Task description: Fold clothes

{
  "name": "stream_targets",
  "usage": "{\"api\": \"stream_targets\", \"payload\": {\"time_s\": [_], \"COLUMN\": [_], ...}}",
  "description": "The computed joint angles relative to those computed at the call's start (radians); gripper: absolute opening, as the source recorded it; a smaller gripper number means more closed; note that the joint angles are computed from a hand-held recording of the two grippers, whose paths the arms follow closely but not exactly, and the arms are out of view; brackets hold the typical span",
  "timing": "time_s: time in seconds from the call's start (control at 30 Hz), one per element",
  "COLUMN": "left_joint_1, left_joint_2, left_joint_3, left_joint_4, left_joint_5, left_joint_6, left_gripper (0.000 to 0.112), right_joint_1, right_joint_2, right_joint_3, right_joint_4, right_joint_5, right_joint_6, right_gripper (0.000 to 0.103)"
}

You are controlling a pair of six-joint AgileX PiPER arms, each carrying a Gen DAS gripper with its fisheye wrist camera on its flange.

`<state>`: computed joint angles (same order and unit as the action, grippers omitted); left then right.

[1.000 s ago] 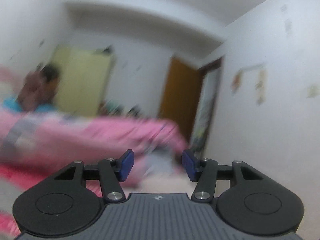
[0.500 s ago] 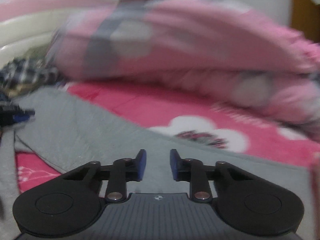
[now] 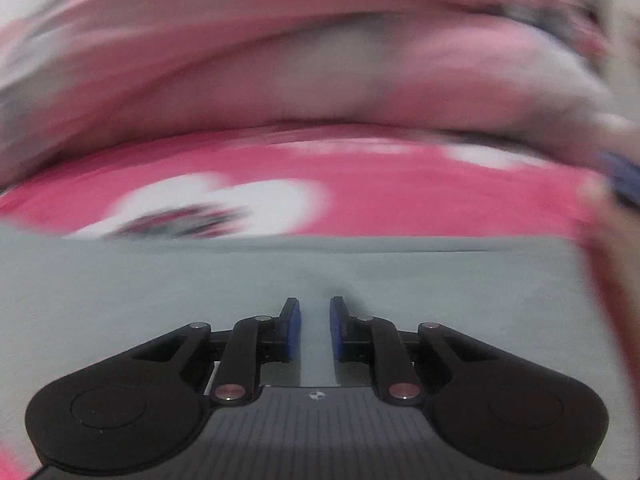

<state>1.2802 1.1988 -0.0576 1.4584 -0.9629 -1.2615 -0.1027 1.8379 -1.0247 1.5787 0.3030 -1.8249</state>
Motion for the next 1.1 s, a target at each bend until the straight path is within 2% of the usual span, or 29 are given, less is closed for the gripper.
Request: {"api": "stream_targets", "payload": {"time_s": [0.03, 0.07, 0.1, 0.13, 0.17, 0.23, 0.27, 0.3, 0.33, 0.43, 0.5, 0.53, 0.57, 0.6, 0.63, 0.73, 0.77, 0.8, 0.83, 0.87, 0.93, 0.97, 1.0, 1.03, 1.1], "left_joint_1": [0.000, 0.001, 0.001, 0.001, 0.001, 0.009, 0.016, 0.021, 0.030, 0.040, 0.041, 0.041, 0.042, 0.042, 0.043, 0.043, 0.043, 0.042, 0.043, 0.046, 0.053, 0.056, 0.058, 0.061, 0.066], "left_joint_2": [0.000, 0.001, 0.002, 0.003, 0.005, 0.014, 0.020, 0.024, 0.030, 0.034, 0.031, 0.030, 0.029, 0.029, 0.030, 0.028, 0.027, 0.024, 0.025, 0.030, 0.040, 0.044, 0.049, 0.052, 0.057], "left_joint_3": [0.000, 0.000, 0.000, 0.000, 0.000, 0.000, 0.000, 0.000, -0.002, -0.004, -0.004, -0.004, -0.004, -0.004, -0.005, -0.006, -0.006, -0.007, -0.007, -0.007, -0.007, -0.007, -0.007, -0.007, -0.008], "left_joint_4": [0.000, 0.000, -0.001, -0.001, -0.003, -0.001, 0.002, 0.004, 0.012, 0.021, 0.024, 0.025, 0.026, 0.027, 0.027, 0.028, 0.029, 0.030, 0.030, 0.031, 0.031, 0.030, 0.030, 0.030, 0.032], "left_joint_5": [0.000, -0.001, -0.002, -0.002, -0.002, -0.010, -0.017, -0.022, -0.029, -0.036, -0.035, -0.034, -0.034, -0.035, -0.035, -0.033, -0.032, -0.032, -0.033, -0.037, -0.046, -0.049, -0.053, -0.056, -0.063], "left_joint_6": [0.000, 0.000, 0.001, 0.002, 0.001, 0.007, 0.009, 0.009, 0.009, 0.007, 0.005, 0.003, 0.003, 0.003, 0.003, 0.002, -0.001, -0.005, -0.006, -0.004, 0.001, 0.003, 0.005, 0.006, 0.007], "left_gripper": [0.044, 0.044, 0.044, 0.044, 0.044, 0.044, 0.044, 0.044, 0.044, 0.044, 0.044, 0.044, 0.044, 0.044, 0.044, 0.044, 0.044, 0.044, 0.044, 0.044, 0.044, 0.044, 0.044, 0.044, 0.045], "right_joint_1": [0.013, 0.023, 0.035, 0.039, 0.045, 0.043, 0.054, 0.059, 0.071, -0.006, -0.053, -0.084, -0.122, -0.157, -0.183, -0.264, -0.269, -0.273, -0.279, -0.281, -0.299, -0.339, -0.365, -0.415, -0.540], "right_joint_2": [0.010, 0.011, -0.012, -0.033, -0.060, -0.085, -0.091, -0.081, -0.073, 0.003, 0.050, 0.072, 0.081, 0.072, 0.045, -0.071, -0.095, -0.125, -0.147, -0.163, -0.213, -0.236, -0.292, -0.348, -0.536], "right_joint_3": [-0.027, -0.039, -0.027, -0.013, 0.013, 0.037, 0.043, 0.037, 0.036, -0.032, -0.094, -0.115, -0.125, -0.121, -0.099, 0.042, 0.087, 0.127, 0.157, 0.169, 0.200, 0.205, 0.239, 0.262, 0.342], "right_joint_4": [-0.025, -0.052, -0.071, -0.058, -0.043, -0.132, -0.169, -0.219, -0.258, -0.276, -0.333, -0.368, -0.363, -0.323, -0.300, -0.169, -0.172, -0.213, -0.272, -0.329, -0.421, -0.513, -0.566, -0.599, -0.585], "right_joint_5": [-0.078, -0.117, -0.116, -0.098, -0.040, 0.133, 0.167, 0.161, 0.138, 0.020, -0.165, -0.221, -0.237, -0.212, -0.148, 0.139, 0.191, 0.202, 0.174, 0.105, -0.072, -0.110, -0.108, -0.066, 0.109], "right_joint_6": [0.086, 0.151, 0.176, 0.161, 0.129, 0.174, 0.179, 0.189, 0.195, 0.253, 0.438, 0.510, 0.543, 0.535, 0.488, 0.221, 0.177, 0.149, 0.127, 0.143, 0.296, 0.396, 0.456, 0.476, 0.400], "right_gripper": [0.015, 0.016, 0.018, 0.017, 0.017, 0.017, 0.016, 0.017, 0.017, 0.015, 0.015, 0.016, 0.016, 0.017, 0.017, 0.018, 0.018, 0.018, 0.018, 0.018, 0.019, 0.001, 0.001, 0.001, 0.003]}}
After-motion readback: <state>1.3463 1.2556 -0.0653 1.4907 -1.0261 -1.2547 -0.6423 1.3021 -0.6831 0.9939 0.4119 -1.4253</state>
